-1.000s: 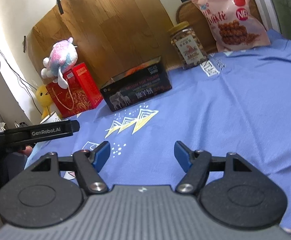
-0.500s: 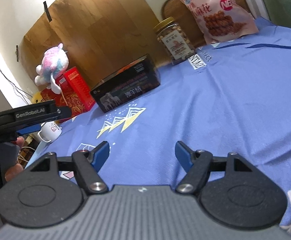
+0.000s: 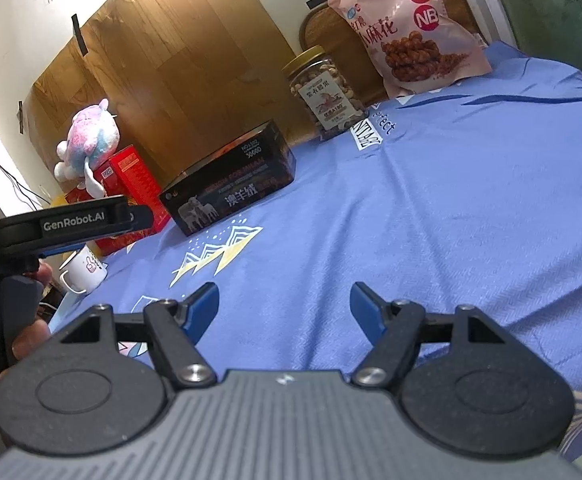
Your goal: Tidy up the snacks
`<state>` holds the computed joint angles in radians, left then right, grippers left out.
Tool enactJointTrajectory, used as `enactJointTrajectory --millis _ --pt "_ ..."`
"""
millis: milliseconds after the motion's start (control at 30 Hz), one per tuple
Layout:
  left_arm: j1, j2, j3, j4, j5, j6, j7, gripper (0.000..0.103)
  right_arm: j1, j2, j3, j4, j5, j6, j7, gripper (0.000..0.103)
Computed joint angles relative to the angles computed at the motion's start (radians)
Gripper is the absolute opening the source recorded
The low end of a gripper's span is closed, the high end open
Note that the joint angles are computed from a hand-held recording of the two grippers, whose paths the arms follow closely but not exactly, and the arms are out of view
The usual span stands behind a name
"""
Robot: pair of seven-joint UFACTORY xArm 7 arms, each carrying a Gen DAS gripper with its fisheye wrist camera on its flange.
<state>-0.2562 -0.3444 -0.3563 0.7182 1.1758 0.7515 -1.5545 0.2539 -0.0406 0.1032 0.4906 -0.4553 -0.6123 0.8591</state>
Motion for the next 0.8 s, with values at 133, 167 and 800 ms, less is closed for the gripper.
enactJointTrajectory --millis 133,167,800 --pt "0.002 -0.015 0.018 -0.015 -0.007 -0.035 0.014 0.103 0.0 0.01 0.002 0.013 -0.016 0.015 0.009 0.074" --pt "0.005 -0.022 0.023 -0.023 -0.015 -0.045 0.021 0.103 -0.001 0.012 0.001 0.018 -0.027 0.019 0.02 0.074" --pt "0.084 -0.047 0.027 -0.061 -0.059 -0.158 0.049 0.103 0.017 0.005 0.009 0.047 -0.005 0.083 0.011 0.075"
